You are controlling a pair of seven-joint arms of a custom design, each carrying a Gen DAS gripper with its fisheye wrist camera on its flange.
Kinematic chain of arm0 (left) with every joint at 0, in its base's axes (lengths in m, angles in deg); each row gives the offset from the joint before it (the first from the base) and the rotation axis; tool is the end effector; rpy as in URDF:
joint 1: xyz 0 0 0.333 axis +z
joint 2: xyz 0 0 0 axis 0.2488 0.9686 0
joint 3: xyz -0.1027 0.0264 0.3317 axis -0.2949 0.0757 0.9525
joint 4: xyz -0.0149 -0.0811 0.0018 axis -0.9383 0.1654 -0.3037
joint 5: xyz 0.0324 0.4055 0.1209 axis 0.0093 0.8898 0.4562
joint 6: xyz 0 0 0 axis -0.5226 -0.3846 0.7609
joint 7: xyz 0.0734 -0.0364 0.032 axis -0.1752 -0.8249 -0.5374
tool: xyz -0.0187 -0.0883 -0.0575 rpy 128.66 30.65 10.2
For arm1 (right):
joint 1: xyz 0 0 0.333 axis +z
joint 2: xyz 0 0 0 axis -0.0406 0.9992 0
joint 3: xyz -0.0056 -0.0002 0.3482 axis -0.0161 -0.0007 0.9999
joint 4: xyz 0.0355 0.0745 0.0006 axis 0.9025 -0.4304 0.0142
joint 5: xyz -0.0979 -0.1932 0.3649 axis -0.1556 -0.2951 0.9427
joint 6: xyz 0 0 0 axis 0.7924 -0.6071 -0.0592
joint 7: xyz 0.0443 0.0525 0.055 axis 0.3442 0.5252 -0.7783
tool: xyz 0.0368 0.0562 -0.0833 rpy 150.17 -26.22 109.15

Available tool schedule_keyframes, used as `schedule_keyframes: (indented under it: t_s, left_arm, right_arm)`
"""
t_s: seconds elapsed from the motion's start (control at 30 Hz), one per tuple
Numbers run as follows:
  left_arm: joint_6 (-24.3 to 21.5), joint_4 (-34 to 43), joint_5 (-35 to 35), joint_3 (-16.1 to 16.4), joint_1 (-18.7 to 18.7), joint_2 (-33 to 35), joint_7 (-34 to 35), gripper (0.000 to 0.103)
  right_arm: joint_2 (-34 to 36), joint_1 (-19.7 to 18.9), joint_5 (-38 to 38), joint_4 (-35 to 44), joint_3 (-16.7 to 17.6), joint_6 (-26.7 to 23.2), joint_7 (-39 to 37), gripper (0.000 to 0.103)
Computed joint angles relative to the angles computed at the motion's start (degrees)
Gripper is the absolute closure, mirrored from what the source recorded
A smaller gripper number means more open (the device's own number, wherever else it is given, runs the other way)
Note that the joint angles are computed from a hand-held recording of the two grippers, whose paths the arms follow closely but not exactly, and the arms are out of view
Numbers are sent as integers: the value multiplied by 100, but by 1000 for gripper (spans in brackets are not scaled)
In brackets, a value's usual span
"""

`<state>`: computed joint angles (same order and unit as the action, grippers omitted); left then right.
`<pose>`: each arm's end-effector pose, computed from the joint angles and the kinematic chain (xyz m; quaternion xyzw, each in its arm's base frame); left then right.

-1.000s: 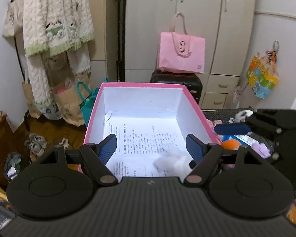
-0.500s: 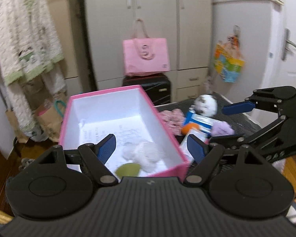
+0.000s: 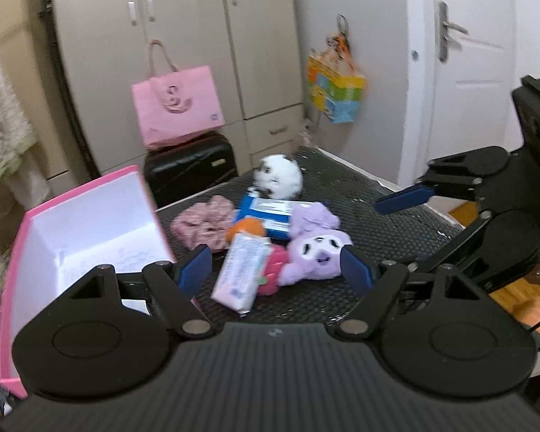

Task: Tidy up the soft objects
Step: 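Withdraw both tools from the box back over the soft items, then grasp the purple plush toy with the left tool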

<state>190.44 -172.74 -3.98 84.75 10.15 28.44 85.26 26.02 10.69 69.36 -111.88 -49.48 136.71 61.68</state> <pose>0.6312 -0.1417 0.4593 -0.5545 0.6850 -0.3251 0.3429 0.7046 0.2752 0.4507 -0.8506 0.2609 -0.1525 0.4302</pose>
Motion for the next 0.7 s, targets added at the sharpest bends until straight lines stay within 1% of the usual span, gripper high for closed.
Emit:
schedule_keyframes:
  t_s: [0.1,0.23,0.3,0.33,0.4,0.47,0.57,0.63,0.7]
  left_arm:
    - [-172,186,-629,-189,38,270,690,26]
    - [-487,486,-1205,-186,-95,597,1120,28]
    - [-459,613,-1367,-134,-144,743,1222,28]
    - [-363,692,-1395,-86,-176,839,1232,28]
    - [-242,833,-1665,-130,-137,1028,1467,30]
    - [-137,958,-2166,-376,50,1236,1958,31]
    - [-141,1178,-2941,-992,493,1566,2807,31]
    - [-235,1365,-3381,-1446,803,1816,3340,31]
    - [-370,1569,-3665,-1622,882,2024,3648,31]
  right_arm:
    - [191,-4,-56,125,-19,-14,-37,25]
    - [503,-38,-112,349,-14,70,67,25]
    - [685,-23,-232,509,-41,85,230,25]
    - [758,-34,-280,571,-33,88,272,25]
    - [906,-49,-418,705,-41,8,405,25]
    - [1025,-31,-573,803,-67,-18,562,25]
    - [1187,-12,-752,926,-54,68,689,25]
    - [1283,-46,-799,1012,1,81,726,25]
    - [1350,-123,-734,1049,126,143,644,25]
